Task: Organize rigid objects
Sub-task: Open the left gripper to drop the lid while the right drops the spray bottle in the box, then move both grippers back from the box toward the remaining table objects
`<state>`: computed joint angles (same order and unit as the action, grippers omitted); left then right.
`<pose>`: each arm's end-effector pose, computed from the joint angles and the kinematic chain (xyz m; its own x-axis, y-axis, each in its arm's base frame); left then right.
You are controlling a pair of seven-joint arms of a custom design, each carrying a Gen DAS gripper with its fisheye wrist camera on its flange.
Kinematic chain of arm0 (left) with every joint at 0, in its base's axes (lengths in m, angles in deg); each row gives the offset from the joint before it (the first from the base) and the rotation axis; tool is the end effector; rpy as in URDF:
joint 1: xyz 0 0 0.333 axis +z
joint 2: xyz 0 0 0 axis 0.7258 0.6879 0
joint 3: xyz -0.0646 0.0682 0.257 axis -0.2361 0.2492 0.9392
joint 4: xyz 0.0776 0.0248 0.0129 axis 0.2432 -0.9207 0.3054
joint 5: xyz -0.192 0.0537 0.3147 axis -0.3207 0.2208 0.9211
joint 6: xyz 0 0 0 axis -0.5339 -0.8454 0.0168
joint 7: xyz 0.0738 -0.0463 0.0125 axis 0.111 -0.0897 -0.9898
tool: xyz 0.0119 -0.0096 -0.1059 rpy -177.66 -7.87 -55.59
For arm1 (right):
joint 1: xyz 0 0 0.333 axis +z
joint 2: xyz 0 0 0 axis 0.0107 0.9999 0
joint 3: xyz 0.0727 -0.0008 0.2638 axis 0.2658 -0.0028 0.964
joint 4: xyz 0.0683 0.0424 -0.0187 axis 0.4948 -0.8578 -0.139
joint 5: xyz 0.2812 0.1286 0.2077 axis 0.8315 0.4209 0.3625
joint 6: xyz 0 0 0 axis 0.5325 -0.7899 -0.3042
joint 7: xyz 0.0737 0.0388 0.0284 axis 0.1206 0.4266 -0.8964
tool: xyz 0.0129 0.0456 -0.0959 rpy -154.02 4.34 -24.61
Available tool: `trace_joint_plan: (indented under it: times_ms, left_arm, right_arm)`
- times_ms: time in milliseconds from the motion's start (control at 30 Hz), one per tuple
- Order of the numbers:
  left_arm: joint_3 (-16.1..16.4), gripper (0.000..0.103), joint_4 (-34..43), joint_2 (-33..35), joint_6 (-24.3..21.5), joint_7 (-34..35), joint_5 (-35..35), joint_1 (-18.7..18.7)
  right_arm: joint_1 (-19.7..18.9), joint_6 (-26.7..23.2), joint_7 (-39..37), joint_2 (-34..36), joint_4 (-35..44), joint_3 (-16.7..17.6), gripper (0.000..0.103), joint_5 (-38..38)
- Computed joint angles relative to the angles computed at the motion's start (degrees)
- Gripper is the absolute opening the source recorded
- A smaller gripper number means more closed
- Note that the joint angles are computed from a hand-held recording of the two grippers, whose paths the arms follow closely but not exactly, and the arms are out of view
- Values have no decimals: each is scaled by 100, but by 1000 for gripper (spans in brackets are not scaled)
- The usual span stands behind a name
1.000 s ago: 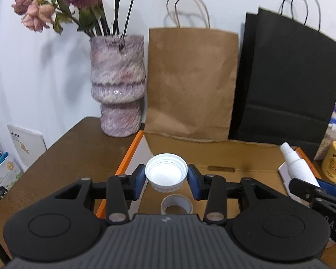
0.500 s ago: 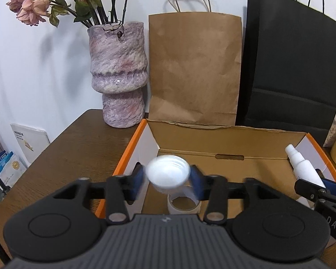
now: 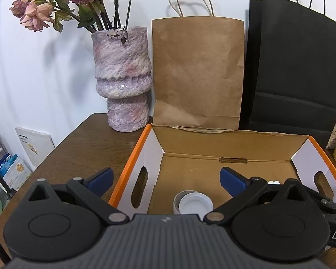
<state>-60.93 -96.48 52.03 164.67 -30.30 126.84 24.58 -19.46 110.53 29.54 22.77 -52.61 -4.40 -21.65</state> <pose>0.6309 -0.2572 0.3205 0.2637 -0.9641 -0.0320 -0.5425 -0.1208 -0.8313 0.6442 0.0577 0.2879 0.2245 -0.9686 -0.1066 -0.5457 -0.0343 -0.8373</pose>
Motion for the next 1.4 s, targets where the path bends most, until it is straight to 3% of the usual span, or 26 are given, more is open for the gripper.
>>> trace_joint_plan:
  times_ms: [467,800,1100,1400]
  left_arm:
    - [-11,103,-136,-144,22,-228,139,-7]
    - [-160,103,-708,-657,35,-854,804,55]
    - [-491,103,-1328,-1171,24,-1346,1459,276]
    - [-783,103,-1902,-1587,64,-1692,1906,470]
  right_arm:
    - [-111,63,121,-236,-253,54,103,-132]
    - [-305,350,671,-742,-845,-9,103,-649]
    - [-184,791,1332,-1322,-1484,-466,103,-1320]
    - [235,1304,1725,-1909,-2196,-1179,103,-1802]
